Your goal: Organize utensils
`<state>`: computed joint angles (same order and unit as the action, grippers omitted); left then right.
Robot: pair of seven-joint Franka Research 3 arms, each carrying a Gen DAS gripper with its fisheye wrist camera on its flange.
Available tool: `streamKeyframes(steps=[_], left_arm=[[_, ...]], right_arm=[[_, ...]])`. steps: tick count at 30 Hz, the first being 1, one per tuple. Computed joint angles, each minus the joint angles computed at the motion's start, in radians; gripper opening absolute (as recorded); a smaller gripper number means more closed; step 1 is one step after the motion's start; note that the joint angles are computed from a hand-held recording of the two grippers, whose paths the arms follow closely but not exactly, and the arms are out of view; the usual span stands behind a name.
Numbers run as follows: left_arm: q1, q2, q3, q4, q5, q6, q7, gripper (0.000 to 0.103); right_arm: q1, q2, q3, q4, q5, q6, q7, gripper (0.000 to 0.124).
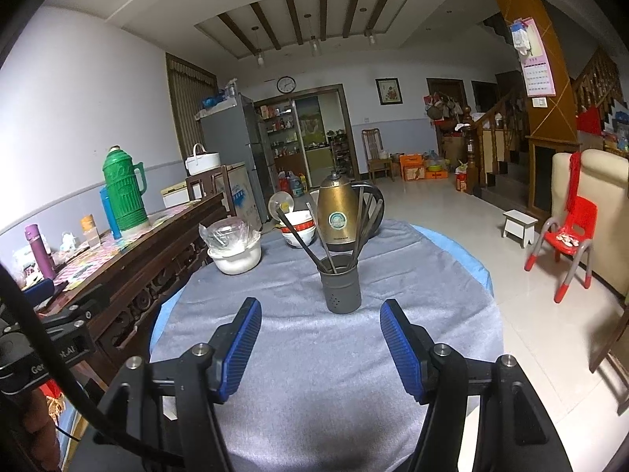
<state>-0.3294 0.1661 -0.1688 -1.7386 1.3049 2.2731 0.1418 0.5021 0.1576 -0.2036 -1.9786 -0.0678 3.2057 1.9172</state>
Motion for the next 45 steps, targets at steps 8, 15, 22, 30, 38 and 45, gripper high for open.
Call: streamKeyframes(steps=[8,15,22,30,38,45], left_arm=[[0.007,-0.016,-0.001,-0.019,0.004,0.003,-0.015,0.092],[0.015,-0.031,-0.006,-0.037,0.016,0.003,-0.044,0.092],[0.023,-0.038,-0.010,-0.045,0.015,0.000,-0.058,0.093],[0.028,-0.043,-0.011,-0.053,0.021,0.001,-0.069,0.093],[0.029,-0.043,-0.013,-0.055,0.024,-0.002,-0.072,0.094],[0.029,-0.046,-0.015,-0.058,0.021,-0.004,-0.074,0.094]], right_arm=[[0.026,-0.002,-0.027,-0.003,-0.023,-0.002,0.028,0.067],[0.057,-0.002,-0.065,-0.007,-0.073,-0.004,0.076,0.067],[0.044,-0.002,-0.056,0.004,-0.127,-0.026,0.129,0.067],[0.041,-0.004,-0.058,0.004,-0.168,-0.015,0.173,0.067],[0.046,-0.003,-0.069,0.008,-0.203,-0.016,0.205,0.067],[0.041,-0.003,-0.066,0.010,-0.224,-0.016,0.222,0.067]])
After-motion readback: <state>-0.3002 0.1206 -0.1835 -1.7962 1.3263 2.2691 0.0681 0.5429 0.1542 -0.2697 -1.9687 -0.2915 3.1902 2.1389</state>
